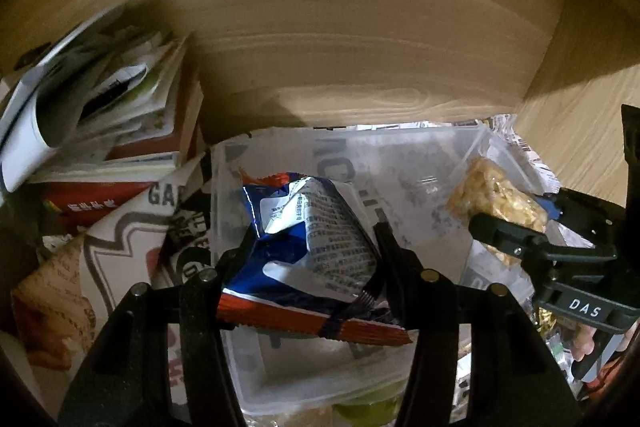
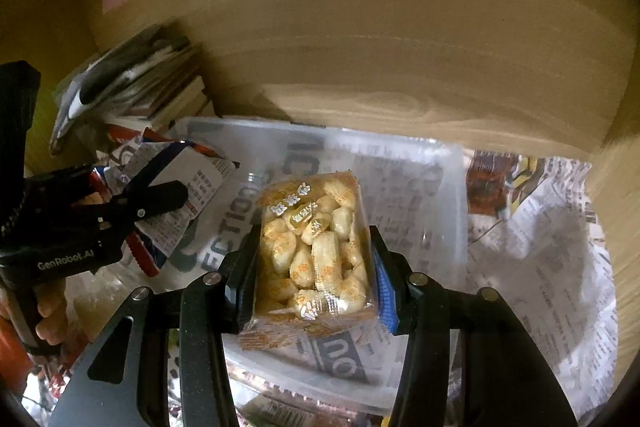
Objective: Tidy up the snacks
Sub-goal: 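Drop the cracker pack into the clear box with the right tool while the left drops the chip bag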
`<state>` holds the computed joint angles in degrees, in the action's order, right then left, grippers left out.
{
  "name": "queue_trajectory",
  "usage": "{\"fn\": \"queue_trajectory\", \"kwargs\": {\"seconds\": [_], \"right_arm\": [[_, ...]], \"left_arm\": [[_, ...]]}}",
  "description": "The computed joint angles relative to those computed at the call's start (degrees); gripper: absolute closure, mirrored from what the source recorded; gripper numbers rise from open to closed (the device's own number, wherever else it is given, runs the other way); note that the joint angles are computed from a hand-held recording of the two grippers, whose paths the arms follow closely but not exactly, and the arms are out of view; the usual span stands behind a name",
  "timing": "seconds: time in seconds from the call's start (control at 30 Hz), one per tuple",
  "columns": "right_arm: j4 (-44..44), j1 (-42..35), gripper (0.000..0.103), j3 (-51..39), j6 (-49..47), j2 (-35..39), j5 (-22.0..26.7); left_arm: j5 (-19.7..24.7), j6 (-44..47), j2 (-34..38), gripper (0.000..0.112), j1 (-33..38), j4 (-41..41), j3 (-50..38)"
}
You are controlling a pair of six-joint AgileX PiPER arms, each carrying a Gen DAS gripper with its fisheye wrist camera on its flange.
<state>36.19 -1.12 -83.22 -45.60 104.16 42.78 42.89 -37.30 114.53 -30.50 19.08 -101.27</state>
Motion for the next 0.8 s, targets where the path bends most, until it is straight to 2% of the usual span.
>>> {"fn": "queue_trajectory", "kwargs": {"seconds": [0.13, 0.27, 0.33, 0.43, 0.57, 0.8], "right_arm": [[0.2, -0.28, 0.058, -0.13, 0.25, 0.01, 0.44], [1.54, -0.77, 0.046, 1.07, -0.97, -1.71, -0.55], [2.24, -1.18, 0.046, 2.58, -2.1, -3.48, -1.31], [4.0, -2.3, 0.046, 4.64, -4.35, -6.29, -1.4], [9.36, -4.38, 0.046, 8.98, -10.43, -10.95, -1.57], [15.86, -8.44, 0.042, 17.83, -18.51, -19.88, -0.09]], "left_arm": [[1.03, -1.6, 0.86, 0.056, -1.03, 3.12, -1.44], [-0.22, -2.7, -0.7, 0.052, -1.98, 5.1, 0.19], [-0.99, -3.67, -2.11, 0.052, -2.68, 6.67, 1.7], [-1.89, -5.69, -5.33, 0.051, -3.88, 9.01, 4.85], [-3.48, -10.89, -11.23, 0.043, -6.25, 14.29, 11.44], [-3.11, -19.73, -19.32, 0.037, -11.14, 21.61, 21.53]]}}
